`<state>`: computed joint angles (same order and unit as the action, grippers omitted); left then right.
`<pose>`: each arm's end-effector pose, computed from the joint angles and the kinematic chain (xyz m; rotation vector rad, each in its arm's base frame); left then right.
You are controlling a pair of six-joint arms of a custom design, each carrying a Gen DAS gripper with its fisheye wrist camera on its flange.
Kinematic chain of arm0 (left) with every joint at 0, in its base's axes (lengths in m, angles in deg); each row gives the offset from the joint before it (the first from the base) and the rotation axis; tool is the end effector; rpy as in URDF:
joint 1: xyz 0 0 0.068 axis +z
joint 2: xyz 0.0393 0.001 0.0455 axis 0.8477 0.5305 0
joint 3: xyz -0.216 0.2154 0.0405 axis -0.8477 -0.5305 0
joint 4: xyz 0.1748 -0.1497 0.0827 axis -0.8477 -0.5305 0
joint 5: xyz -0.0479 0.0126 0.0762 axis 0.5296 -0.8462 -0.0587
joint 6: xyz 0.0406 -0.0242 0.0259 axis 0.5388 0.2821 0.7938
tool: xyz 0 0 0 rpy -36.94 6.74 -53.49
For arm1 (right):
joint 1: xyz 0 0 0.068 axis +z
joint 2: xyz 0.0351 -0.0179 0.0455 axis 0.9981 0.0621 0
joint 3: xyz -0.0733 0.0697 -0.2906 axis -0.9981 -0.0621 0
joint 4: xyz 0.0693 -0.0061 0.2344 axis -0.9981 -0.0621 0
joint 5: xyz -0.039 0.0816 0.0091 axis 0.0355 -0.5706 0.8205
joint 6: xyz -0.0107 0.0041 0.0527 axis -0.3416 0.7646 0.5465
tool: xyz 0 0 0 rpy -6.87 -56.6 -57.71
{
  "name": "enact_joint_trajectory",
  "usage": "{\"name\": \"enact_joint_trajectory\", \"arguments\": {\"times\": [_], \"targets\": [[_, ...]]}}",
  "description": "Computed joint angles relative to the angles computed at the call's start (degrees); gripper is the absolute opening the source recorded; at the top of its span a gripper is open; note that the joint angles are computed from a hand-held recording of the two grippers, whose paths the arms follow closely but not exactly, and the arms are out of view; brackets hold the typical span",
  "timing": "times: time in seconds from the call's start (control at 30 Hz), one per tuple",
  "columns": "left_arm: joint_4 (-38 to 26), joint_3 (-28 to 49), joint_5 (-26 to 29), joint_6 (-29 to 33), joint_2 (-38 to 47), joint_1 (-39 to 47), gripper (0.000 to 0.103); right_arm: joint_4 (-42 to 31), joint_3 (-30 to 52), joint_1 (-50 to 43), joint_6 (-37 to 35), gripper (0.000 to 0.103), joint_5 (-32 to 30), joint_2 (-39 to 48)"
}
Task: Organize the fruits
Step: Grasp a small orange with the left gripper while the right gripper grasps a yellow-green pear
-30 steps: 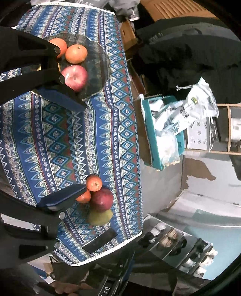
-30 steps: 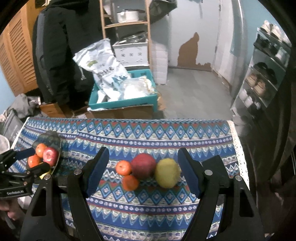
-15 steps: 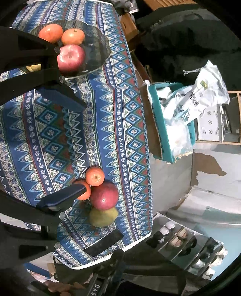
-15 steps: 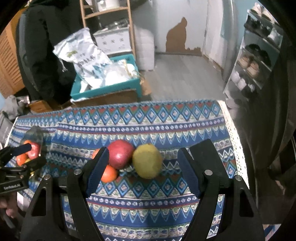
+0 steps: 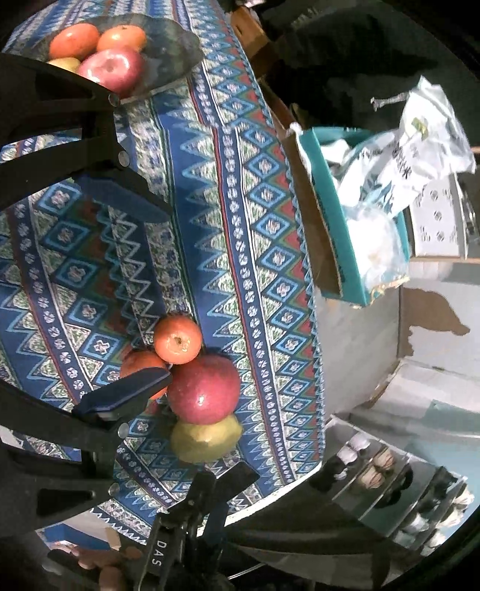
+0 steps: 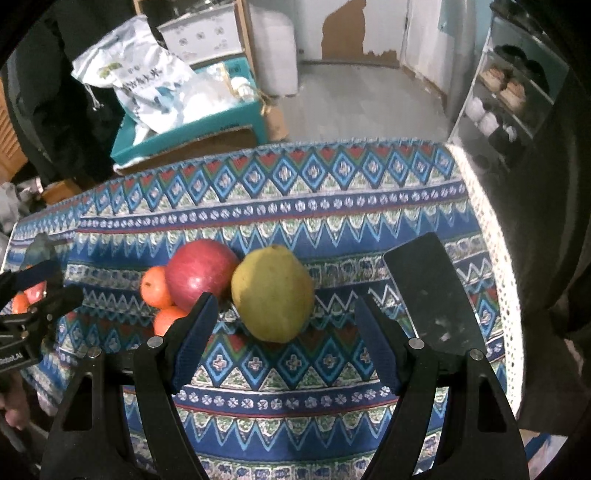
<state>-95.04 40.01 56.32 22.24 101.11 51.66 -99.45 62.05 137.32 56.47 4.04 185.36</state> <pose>0.3300 -0.0483 0.1442 0.8733 2.5659 -0.3536 0.2207 0.2511 0.1538 0.5643 2.6581 0.0194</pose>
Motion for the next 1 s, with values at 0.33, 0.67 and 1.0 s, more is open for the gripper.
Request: {"name": "enact_joint_trajectory", "arguments": {"times": [0.33,0.67,1.0], "targets": [[2.7,1.1,-2.0,-1.1,6.8,-4.5,0.082,7.1,-3.5,-1.9,-2.0,0.076,-3.5,2.6],[2.8,3.6,-2.4,-2.7,12.1,-6.3,0.082,10.5,-5.4,-3.4,-3.2,0.076,-5.4,3.3],[1.8,6.7,0.2,-3.6,16.3,-5.9,0.081,14.8,-7.5,-4.0,-4.9,0.076,-6.8,3.2]]}}
